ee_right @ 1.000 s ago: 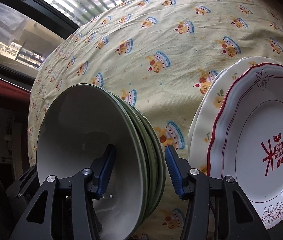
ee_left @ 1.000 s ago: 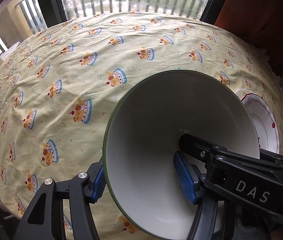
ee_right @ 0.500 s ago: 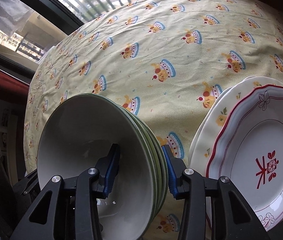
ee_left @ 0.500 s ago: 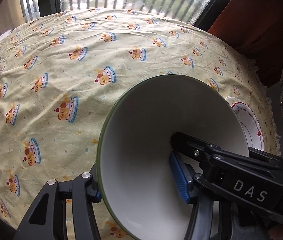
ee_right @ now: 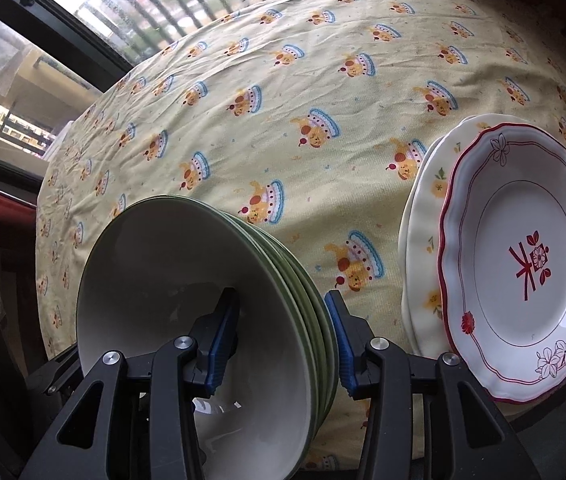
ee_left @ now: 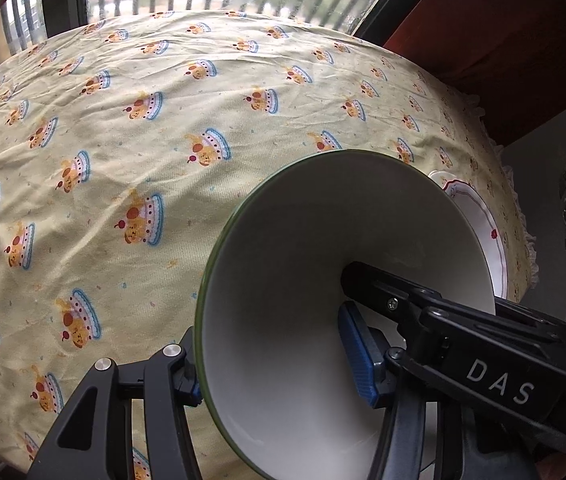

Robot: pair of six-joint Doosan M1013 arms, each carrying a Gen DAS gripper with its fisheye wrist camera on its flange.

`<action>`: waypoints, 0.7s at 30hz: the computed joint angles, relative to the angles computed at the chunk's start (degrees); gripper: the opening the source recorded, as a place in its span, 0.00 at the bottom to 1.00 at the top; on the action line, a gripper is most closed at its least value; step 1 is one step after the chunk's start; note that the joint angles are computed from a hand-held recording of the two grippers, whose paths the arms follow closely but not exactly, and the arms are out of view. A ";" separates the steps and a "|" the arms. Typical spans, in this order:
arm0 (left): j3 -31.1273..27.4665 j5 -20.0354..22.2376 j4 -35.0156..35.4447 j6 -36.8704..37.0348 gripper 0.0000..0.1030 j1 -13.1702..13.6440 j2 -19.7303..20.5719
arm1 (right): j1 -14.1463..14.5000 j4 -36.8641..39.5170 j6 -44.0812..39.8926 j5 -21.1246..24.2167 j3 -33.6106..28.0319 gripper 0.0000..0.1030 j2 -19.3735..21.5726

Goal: Organize plates and bowls
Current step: 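Tilt the nested bowls with both grippers and bring them over the plate stack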

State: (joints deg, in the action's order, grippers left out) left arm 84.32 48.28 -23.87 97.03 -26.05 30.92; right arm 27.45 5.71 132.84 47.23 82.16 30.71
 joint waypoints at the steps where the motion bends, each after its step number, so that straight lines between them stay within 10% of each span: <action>1: -0.05 0.22 -0.18 0.67 0.53 0.08 -0.16 | 0.21 -0.61 1.09 0.06 -0.06 0.46 -0.15; 21: 0.05 -5.70 6.94 -9.22 0.53 -4.94 -3.22 | -1.59 -1.78 -1.17 -4.69 5.29 0.46 -6.65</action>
